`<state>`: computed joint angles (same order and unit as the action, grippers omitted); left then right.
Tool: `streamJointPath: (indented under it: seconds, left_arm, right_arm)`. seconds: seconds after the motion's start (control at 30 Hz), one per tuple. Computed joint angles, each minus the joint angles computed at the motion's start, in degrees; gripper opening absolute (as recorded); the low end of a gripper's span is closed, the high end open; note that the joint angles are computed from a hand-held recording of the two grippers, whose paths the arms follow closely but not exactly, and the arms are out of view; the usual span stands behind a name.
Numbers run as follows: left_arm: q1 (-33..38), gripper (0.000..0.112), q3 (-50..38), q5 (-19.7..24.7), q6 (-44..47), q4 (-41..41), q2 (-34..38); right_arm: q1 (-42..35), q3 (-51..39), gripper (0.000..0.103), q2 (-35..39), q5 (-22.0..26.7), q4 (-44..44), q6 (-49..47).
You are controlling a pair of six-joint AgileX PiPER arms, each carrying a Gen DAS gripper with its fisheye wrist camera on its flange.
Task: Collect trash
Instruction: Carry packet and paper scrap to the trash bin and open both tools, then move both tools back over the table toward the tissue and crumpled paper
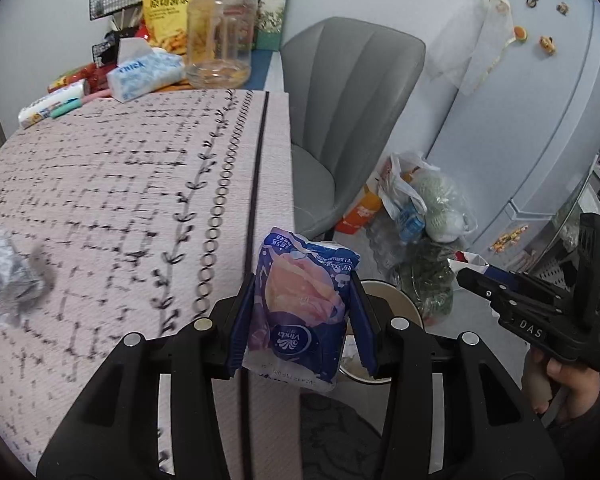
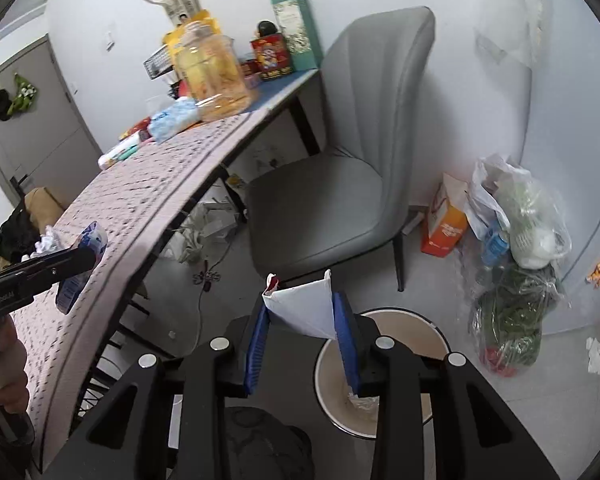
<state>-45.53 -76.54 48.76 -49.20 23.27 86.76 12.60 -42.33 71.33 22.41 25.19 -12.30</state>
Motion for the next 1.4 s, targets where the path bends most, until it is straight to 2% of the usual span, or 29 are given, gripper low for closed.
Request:
streamJointPath:
  seconds: [0.03,0.13,0.2,0.27,0.4,0.67,0.97,1.07,1.13,1.23,1.4]
  left_arm:
    - [0.11,0.044,-0.49,-0.13,0.16,-0.38,0.75]
    - [0.21,0.044,-2.51,-0.49,1.12,-1.81,3.51]
    - [0.04,0.044,-3.96,-0.55,2.04,-2.76,5.2]
    - [-0.11,0.044,-5.46,-0.65,3.19,-3.83,6.85]
    - [-0.68,0.044,-9.3,-0.59,5.8,-6.43,10.92]
    - [-1.17,0.044,-21.94,2.18,12.12,-13.64,22.83]
    - [-2.74,0.047,-34.02,4.63,15.11,-17.67,31.11]
    - [-2.59,0.06,-36.93,3.42,17.53,-21.07,32.78]
    - [-2.97,0.078,-40.08,4.35,18.48,-21.13,34.19]
    - [-3.09,0.083,-41.89,4.61,19.19,-21.64,33.88]
    - [-3.25,0.093,-35.96,1.21,18.07,-18.8,27.92]
  right_arm:
    - [-0.96,0.25,0.038,0.55,-0.63,2.3,-2.53]
    - [-3.28,1.86,0.061,0.41,-3.22,6.43,-6.98]
    - [-5.31,2.81,0.065,-0.21,-3.24,10.79,-11.93]
    - [-7.52,4.16,0.073,-1.32,-3.04,14.43,-15.74]
    - [-13.14,7.01,0.074,-3.15,-1.01,20.14,-22.58]
    - [-24.42,8.99,0.074,-6.33,5.16,24.61,-31.06]
    - [-33.82,6.54,0.074,-6.5,11.07,23.3,-33.92]
    - [-36.02,5.49,0.074,-6.52,13.23,21.52,-31.13]
    - [-37.39,4.51,0.074,-6.57,15.23,20.48,-30.15]
    - [-37.02,2.77,0.074,-7.91,16.51,16.17,-26.11]
    - [-34.17,1.29,0.078,-11.61,17.03,11.68,-19.63]
